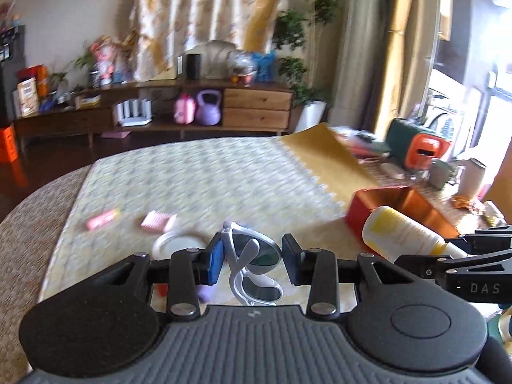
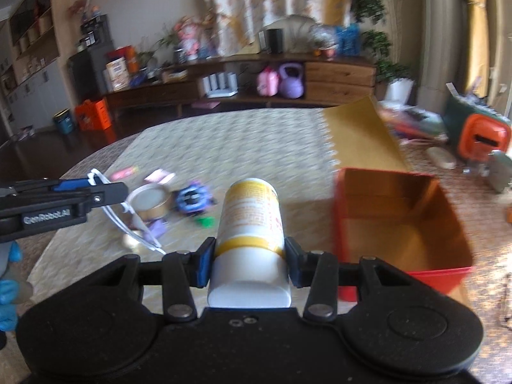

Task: Organize rigid objects
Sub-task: 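Carry the sunglasses and bottle into the red tin box with both grippers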

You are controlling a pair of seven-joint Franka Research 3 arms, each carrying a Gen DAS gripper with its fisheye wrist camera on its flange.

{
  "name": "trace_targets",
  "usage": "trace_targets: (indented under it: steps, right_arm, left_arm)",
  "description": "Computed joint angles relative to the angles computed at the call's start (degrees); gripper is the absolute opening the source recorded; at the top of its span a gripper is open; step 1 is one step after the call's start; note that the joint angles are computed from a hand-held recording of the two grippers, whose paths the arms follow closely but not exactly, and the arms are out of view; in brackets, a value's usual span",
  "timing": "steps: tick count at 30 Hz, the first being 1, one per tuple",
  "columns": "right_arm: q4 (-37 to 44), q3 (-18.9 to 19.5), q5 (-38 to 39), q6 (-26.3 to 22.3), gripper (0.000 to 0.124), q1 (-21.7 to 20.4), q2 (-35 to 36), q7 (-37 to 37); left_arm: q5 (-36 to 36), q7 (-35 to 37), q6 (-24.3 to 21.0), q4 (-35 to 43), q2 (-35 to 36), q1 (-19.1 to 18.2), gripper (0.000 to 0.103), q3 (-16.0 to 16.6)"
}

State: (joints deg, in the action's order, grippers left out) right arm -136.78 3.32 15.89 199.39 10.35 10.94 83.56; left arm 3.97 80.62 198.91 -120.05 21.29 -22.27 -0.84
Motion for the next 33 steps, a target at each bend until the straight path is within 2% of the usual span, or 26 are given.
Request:
trace_targets:
  steps: [3, 6, 8, 13, 18, 21, 24, 27, 33]
  right_arm:
    - [-0.8, -3.2, 4.4, 1.0, 0.043, 1.8, -0.7, -3.4]
    - [-0.8, -4.9, 7.7, 1.7, 0.044, 1.8, -0.4, -6.0]
    - [-0.4, -5.1, 8.5, 2.0, 0.044, 0.8, 0.3, -6.7]
    - [0.8, -5.3, 8.2, 2.1, 0.044, -2.3, 2.2, -7.0]
    - [1.7, -5.3, 7.2, 2.0, 0.044, -5.0, 3.7, -6.8]
    - [2.6, -5.3, 6.3, 1.7, 0.044, -6.4, 4.7, -6.4]
    - [3.5, -4.8, 4.8, 1.0, 0.044, -8.2, 5.8, -5.4]
    - [5.3, -5.1, 4.1, 0.1, 0.044, -8.9, 7.5, -5.4]
    - [8.0, -4.9, 3.4, -1.9, 0.044, -10.2, 10.0, -5.4]
  left_arm:
    - [3.5, -1.4, -1.8, 3.6, 1.1, 2.6, 0.038, -4.0]
    - [8.3, -3.2, -4.1, 8.0, 3.1, 5.4, 0.038, -8.3]
    - [9.9, -3.9, -5.6, 10.9, 4.6, 4.4, 0.038, -8.6]
    - [14.7, -4.9, -12.3, 19.9, 10.0, 8.5, 0.038, -16.4]
    - [15.1, -1.2, -18.1, 27.2, 14.7, 11.1, 0.038, -23.4]
    - [12.3, 4.2, -24.1, 33.6, 19.4, 13.6, 0.038, -29.8]
    - [10.2, 6.6, -28.3, 39.6, 22.8, 11.0, 0.038, -29.5]
    - [7.8, 9.4, -35.5, 47.9, 27.7, 8.0, 0.038, -29.1]
    - [4.3, 11.3, -48.3, 66.4, 37.6, 0.1, 0.038, -24.2]
